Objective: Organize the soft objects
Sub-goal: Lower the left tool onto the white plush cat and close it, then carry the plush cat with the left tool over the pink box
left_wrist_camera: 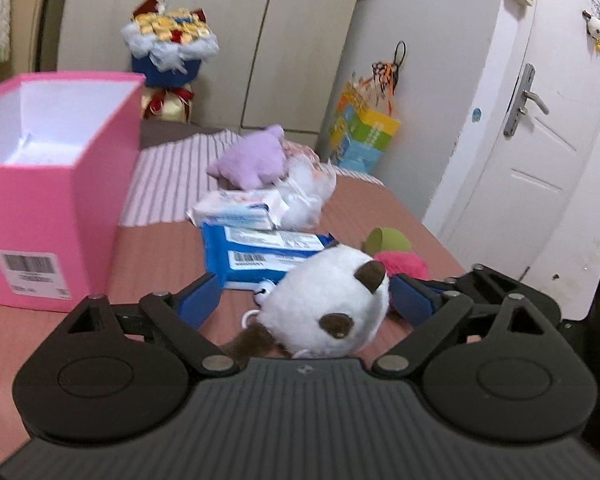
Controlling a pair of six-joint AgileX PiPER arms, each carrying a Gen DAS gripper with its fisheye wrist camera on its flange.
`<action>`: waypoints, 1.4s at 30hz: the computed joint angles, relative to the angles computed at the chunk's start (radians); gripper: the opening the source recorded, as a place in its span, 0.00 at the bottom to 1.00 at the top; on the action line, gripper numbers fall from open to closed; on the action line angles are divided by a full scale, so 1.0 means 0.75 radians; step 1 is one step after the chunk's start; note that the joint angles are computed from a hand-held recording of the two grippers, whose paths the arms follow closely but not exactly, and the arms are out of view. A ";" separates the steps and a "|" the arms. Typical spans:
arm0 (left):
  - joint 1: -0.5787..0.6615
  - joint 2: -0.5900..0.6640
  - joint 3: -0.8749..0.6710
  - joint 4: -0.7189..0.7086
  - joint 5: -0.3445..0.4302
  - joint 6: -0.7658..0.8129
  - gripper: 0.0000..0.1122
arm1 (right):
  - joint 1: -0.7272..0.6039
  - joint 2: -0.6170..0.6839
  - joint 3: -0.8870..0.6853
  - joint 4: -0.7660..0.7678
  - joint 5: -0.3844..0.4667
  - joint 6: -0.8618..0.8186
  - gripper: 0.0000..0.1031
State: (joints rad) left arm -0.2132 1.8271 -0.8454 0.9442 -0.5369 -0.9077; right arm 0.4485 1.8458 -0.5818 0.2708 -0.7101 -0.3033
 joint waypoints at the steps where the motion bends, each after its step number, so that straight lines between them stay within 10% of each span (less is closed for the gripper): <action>1: -0.007 0.020 -0.023 0.021 0.012 -0.024 0.78 | -0.006 0.016 -0.008 -0.022 -0.003 -0.001 0.86; 28: 0.029 0.160 -0.155 0.306 -0.076 -0.347 0.60 | 0.119 0.122 0.044 0.141 -0.262 -0.138 0.80; 42: -0.017 -0.073 -0.053 0.508 0.153 -0.499 0.58 | 0.257 0.016 0.056 0.283 -0.200 -0.194 0.76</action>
